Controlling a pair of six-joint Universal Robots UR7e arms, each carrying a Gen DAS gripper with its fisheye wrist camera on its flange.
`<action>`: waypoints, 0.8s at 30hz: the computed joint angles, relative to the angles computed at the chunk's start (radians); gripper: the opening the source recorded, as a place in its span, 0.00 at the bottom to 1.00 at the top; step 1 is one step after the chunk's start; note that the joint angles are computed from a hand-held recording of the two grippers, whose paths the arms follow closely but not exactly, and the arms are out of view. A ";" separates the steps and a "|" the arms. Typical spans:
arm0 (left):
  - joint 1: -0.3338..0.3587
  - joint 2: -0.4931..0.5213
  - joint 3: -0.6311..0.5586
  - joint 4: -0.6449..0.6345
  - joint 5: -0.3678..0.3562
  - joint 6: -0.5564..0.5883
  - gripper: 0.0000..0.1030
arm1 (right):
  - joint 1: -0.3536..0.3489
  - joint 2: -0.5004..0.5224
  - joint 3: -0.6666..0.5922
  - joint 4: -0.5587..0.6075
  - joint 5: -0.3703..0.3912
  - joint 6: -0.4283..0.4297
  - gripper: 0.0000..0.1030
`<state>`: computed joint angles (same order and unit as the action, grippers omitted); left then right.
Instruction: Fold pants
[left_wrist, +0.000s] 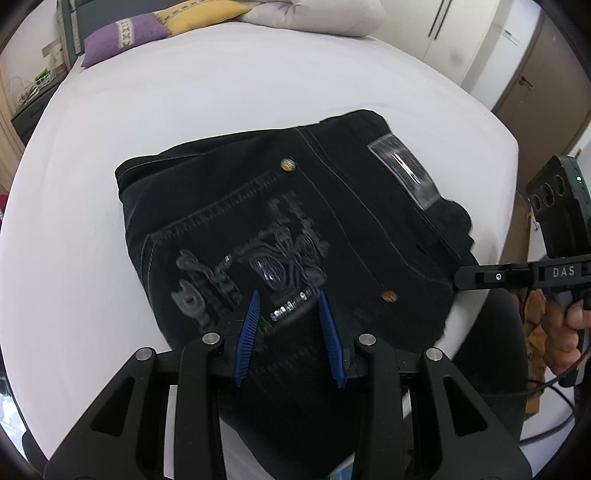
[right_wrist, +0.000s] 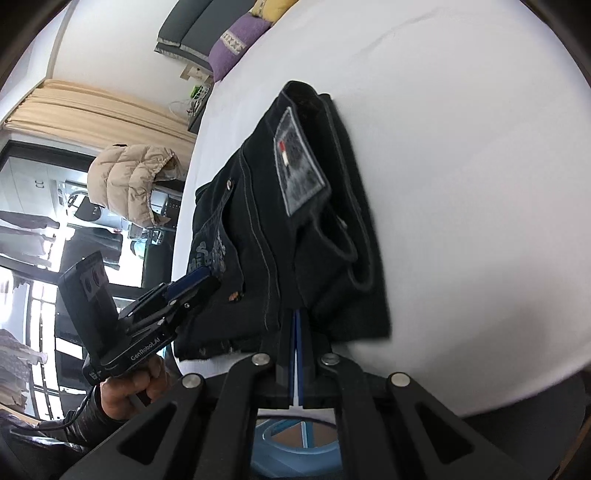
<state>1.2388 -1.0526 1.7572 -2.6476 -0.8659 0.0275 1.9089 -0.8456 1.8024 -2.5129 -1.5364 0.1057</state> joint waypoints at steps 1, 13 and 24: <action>-0.001 -0.011 0.013 -0.001 -0.012 0.000 0.31 | -0.001 -0.009 0.005 0.009 -0.009 -0.002 0.02; -0.013 -0.277 0.226 -0.123 -0.175 -0.084 0.77 | -0.014 -0.108 -0.048 -0.003 -0.035 -0.055 0.62; 0.235 -0.108 -0.037 0.001 -0.551 -0.294 0.77 | -0.036 0.152 -0.378 0.268 -0.002 -0.094 0.63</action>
